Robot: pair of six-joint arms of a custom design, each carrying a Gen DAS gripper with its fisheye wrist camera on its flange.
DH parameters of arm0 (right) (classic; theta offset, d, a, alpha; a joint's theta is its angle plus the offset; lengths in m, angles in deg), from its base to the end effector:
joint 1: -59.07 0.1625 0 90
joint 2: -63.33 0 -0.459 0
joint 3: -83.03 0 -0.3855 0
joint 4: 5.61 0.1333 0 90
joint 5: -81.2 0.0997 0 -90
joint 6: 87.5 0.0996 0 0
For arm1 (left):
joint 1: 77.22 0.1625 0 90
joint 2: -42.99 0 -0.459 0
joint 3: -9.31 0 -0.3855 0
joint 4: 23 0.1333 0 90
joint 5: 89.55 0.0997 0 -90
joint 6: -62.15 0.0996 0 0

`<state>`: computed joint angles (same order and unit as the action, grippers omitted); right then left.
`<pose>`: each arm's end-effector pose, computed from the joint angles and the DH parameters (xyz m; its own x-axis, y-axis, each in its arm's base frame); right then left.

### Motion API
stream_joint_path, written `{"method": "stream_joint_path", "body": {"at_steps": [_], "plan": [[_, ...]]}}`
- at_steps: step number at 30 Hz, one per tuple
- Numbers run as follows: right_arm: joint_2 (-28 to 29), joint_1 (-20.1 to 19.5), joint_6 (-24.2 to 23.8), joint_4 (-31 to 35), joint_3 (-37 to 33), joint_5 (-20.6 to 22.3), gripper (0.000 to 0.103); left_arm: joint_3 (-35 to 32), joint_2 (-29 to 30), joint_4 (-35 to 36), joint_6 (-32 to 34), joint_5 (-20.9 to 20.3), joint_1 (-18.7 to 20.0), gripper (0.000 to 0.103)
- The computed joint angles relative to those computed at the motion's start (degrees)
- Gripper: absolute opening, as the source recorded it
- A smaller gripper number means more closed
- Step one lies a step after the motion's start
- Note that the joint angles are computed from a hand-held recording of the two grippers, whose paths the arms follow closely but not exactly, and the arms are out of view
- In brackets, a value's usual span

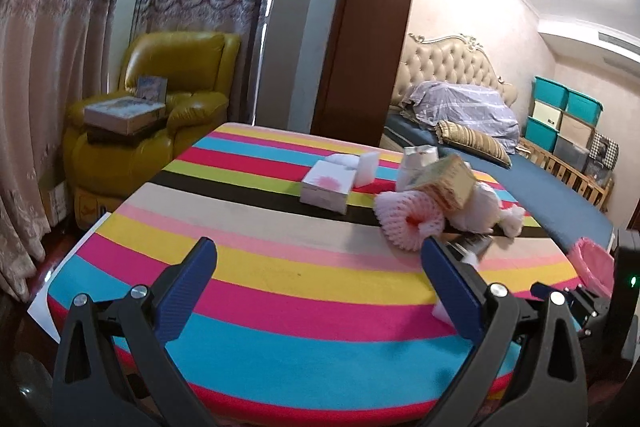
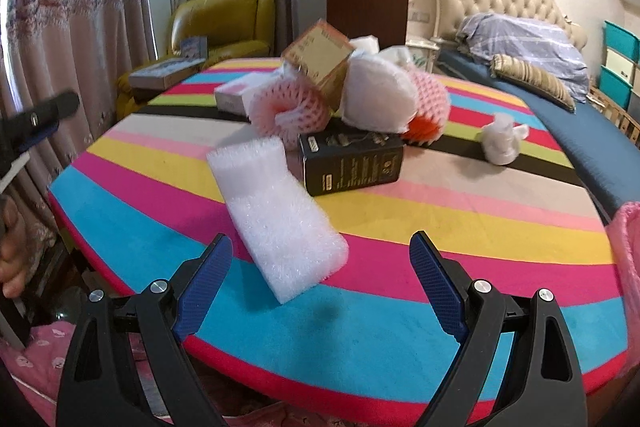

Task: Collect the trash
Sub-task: 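Grasp the white foam sheet with the right gripper and lift it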

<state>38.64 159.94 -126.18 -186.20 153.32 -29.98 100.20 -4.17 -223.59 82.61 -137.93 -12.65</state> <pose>0.2508 -0.7898 0.0836 -0.6691 -0.3755 0.6413 -0.7065 0.5891 -0.3922 -0.1197 -0.7163 0.2950 -0.8193 -0.0920 -0.5660 0.4858 0.4131 -0.7703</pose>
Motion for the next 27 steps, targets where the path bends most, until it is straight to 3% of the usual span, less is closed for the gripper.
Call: {"method": "stream_joint_path", "body": {"at_steps": [3, 9, 15, 18, 20, 22, 27], "plan": [[1.87, 0.02, 0.23, 4.04, -4.10, -0.78, 0.084, -3.10, 0.38, 4.90, 2.42, -2.25, 1.95, 0.099], [3.83, 0.07, 0.14, 11.90, -9.50, 1.39, 0.084, -9.62, 2.90, 13.50, 4.31, -0.22, 3.91, 0.099], [4.48, 0.43, -0.63, 16.10, -10.78, 2.73, 0.084, -13.87, 4.01, 18.66, 2.04, -1.80, 5.52, 0.099], [4.87, 0.70, -2.80, 14.71, -10.40, 2.57, 0.083, -14.53, 4.10, 18.69, 1.89, -2.39, 5.88, 0.098], [4.96, 0.75, -3.52, 14.60, -10.34, 2.11, 0.073, -15.11, 4.33, 19.39, 1.99, -2.47, 5.97, 0.098], [4.77, 0.55, -3.37, 13.58, -9.85, 2.03, 0.053, -15.82, 4.67, 20.46, 1.59, -2.92, 5.97, 0.098], [2.46, -0.43, -3.32, 7.15, -5.56, 5.65, 0.050, -18.65, 6.69, 23.78, 1.13, -5.20, 4.84, 0.098]]}}
